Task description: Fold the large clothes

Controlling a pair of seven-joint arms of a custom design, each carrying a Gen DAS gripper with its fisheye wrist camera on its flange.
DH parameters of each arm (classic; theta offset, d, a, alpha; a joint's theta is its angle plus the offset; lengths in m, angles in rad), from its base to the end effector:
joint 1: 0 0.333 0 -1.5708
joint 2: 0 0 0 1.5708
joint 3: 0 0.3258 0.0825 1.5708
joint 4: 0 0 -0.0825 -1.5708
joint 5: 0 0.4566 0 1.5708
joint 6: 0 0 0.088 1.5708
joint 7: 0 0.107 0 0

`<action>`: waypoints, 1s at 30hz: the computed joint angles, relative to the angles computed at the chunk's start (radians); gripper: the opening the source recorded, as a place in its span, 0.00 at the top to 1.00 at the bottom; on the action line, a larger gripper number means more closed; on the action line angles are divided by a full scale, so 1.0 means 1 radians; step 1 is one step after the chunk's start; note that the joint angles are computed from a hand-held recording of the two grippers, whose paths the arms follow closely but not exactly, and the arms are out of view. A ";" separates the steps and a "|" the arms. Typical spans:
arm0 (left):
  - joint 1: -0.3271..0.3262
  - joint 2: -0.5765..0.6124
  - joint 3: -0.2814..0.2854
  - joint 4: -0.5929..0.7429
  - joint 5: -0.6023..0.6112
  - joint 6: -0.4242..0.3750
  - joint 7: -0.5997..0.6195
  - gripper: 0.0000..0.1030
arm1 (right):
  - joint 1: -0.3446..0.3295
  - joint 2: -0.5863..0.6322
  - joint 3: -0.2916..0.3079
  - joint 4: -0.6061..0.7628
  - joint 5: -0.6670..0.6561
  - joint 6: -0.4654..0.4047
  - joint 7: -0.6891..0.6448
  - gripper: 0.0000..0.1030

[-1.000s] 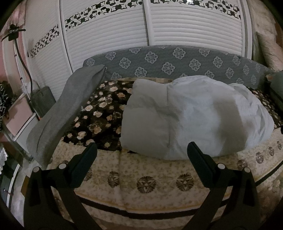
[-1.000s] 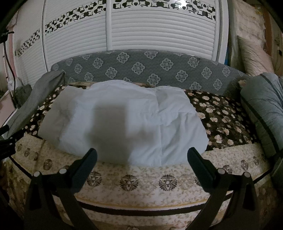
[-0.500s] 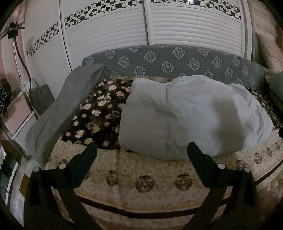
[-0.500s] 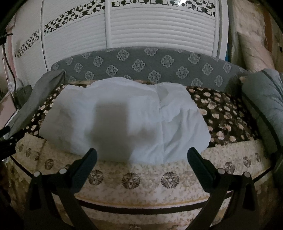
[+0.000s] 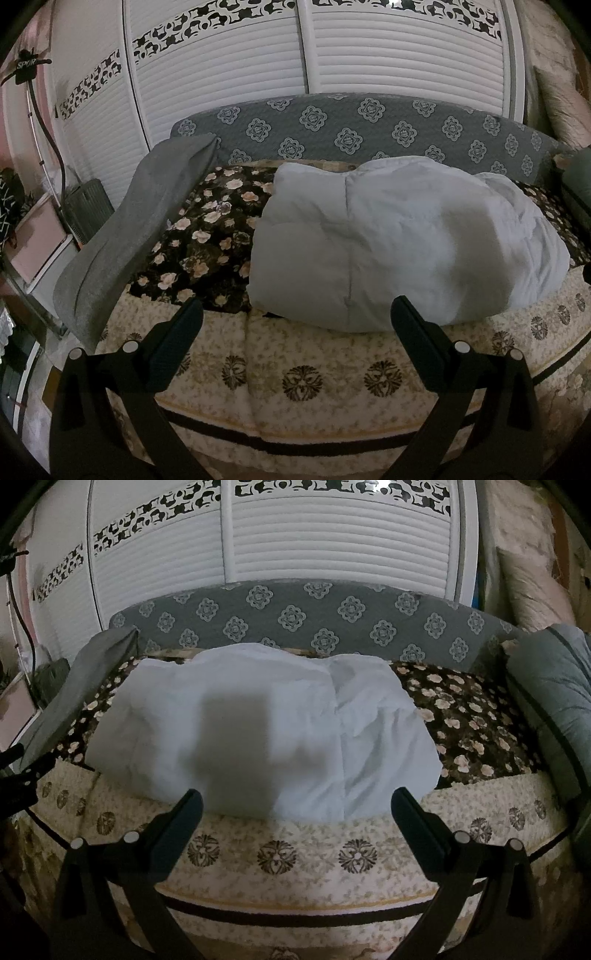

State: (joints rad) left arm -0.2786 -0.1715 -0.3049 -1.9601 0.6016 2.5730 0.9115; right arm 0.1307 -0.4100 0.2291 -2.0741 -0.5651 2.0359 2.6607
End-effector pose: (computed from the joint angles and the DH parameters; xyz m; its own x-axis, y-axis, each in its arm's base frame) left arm 0.5129 -0.3648 0.6278 -0.2484 -0.9580 -0.1432 -0.5630 0.2631 -0.7835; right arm 0.5027 0.1763 0.6416 -0.5498 -0.8339 0.0484 -0.6447 0.3868 -0.6593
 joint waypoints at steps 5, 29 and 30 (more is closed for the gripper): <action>0.000 0.000 0.002 -0.001 -0.005 0.005 0.002 0.03 | 0.000 0.002 0.002 0.003 -0.002 -0.004 0.005 0.02; -0.001 -0.001 0.000 -0.003 -0.005 -0.005 -0.005 0.03 | 0.003 0.002 -0.001 0.001 0.001 -0.001 0.003 0.02; -0.001 -0.002 0.000 -0.004 -0.004 -0.005 -0.005 0.03 | 0.003 0.001 -0.001 0.000 0.001 -0.001 0.001 0.01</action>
State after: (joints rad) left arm -0.2796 -0.1740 -0.3048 -1.9646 0.5975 2.5681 0.9061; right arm 0.1334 -0.4088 0.2280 -2.0738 -0.5642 2.0349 2.6622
